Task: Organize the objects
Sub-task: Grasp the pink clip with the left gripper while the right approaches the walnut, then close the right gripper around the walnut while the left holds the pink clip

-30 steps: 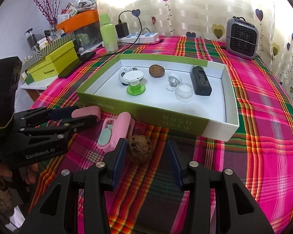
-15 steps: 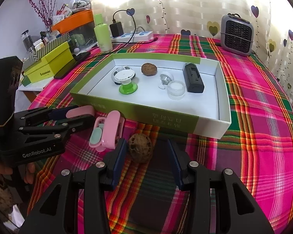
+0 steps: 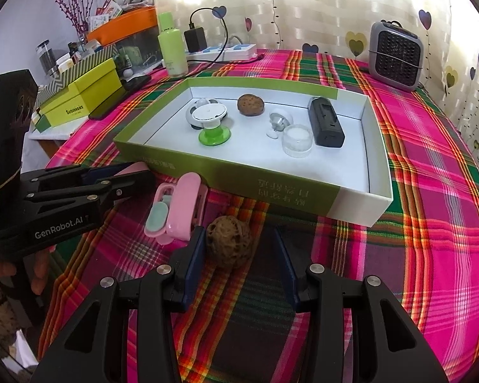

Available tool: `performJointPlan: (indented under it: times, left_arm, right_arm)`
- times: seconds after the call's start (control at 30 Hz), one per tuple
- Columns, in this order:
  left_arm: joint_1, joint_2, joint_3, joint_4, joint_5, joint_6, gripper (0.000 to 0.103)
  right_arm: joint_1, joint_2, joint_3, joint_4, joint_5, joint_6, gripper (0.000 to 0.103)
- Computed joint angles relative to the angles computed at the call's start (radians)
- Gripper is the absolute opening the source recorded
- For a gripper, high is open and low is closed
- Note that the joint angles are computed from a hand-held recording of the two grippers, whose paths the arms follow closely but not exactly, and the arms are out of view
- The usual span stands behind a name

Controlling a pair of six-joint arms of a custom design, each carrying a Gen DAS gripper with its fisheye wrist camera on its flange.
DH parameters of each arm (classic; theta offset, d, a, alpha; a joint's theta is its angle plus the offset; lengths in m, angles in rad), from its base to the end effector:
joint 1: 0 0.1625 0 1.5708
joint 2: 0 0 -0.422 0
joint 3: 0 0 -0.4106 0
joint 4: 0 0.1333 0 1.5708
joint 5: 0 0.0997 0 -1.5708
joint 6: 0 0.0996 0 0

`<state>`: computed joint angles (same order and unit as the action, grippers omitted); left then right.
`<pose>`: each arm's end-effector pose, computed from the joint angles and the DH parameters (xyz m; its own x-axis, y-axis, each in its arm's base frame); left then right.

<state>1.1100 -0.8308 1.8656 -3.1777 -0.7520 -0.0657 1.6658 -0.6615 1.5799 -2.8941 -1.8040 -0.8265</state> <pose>-0.0889 -0.6424 0.1179 -0.8105 -0.0997 -0.5772 0.3213 0.7481 -0.5805 0.1773 -0.6984 0.0457 -0.5979 -0.6742 0.4337 -0.7778 0.6186 -0.1106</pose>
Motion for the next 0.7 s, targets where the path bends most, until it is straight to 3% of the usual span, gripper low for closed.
performJointPlan:
  times: [0.13, 0.23, 0.7]
  left_arm:
    - [-0.001, 0.001, 0.000, 0.000, 0.004, 0.001, 0.023]
    - [-0.002, 0.003, -0.001, 0.000, 0.020, -0.010, 0.016]
    - [-0.004, -0.003, 0.015, -0.011, 0.021, -0.030, 0.016]
  right_arm:
    - [-0.001, 0.001, -0.001, -0.002, 0.003, 0.004, 0.043]
    - [-0.002, 0.000, -0.001, -0.002, 0.005, 0.004, 0.035]
    - [0.001, -0.002, 0.009, -0.012, 0.002, 0.002, 0.030]
